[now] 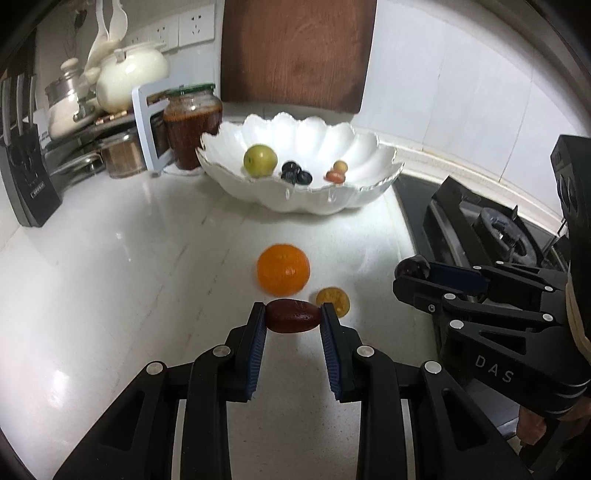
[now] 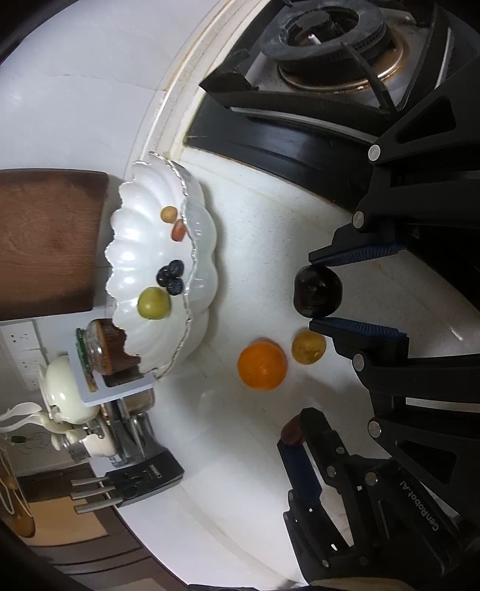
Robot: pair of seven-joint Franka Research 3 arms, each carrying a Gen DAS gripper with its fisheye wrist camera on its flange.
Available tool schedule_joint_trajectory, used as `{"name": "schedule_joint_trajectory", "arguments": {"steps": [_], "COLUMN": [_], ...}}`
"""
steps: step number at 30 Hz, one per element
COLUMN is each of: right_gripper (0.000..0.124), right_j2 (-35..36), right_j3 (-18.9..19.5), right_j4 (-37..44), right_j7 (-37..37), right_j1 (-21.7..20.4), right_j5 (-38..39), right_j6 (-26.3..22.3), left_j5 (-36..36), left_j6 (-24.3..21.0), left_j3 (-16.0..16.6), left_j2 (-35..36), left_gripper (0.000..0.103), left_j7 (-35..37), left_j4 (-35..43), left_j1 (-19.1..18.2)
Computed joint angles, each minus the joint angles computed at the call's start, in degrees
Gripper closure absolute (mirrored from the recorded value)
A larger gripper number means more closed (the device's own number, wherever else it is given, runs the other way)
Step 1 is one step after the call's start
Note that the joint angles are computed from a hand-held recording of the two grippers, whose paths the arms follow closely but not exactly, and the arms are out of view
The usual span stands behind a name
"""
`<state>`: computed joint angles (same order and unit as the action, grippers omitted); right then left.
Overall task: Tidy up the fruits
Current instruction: 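Carry the red date and large dark plum in both tools over the bowl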
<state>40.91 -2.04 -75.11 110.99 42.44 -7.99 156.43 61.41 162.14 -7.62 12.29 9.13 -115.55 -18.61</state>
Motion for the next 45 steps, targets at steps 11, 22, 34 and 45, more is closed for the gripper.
{"name": "schedule_joint_trajectory", "arguments": {"steps": [11, 22, 34, 45], "right_gripper": [0.094, 0.094, 0.094, 0.094], "right_j2": [-2.98, -2.99, 0.48, 11.21], "right_j3": [-4.61, -9.03, -11.39, -9.47], "right_j4": [-2.83, -0.36, 8.33, 28.86], "right_j7": [8.41, 19.27, 29.12, 27.11], "right_j1": [3.91, 7.53, 8.71, 5.84], "right_j5": [-4.89, -12.84, -20.68, -19.59], "right_j6": [3.23, 3.34, 0.04, -9.3], "left_j5": [6.88, 15.18, 26.37, 17.82], "left_j6": [3.36, 6.11, 11.25, 14.75], "left_j3": [0.18, -0.12, 0.14, 2.46], "left_j2": [-3.46, -5.97, -4.77, 0.37], "left_gripper": [0.073, 0.074, 0.074, 0.074], "left_j7": [-3.19, -7.4, -13.99, -2.46], "left_j4": [-1.24, -0.85, 4.46, 11.06], "left_j1": [1.7, 4.67, 8.02, 8.18]}}
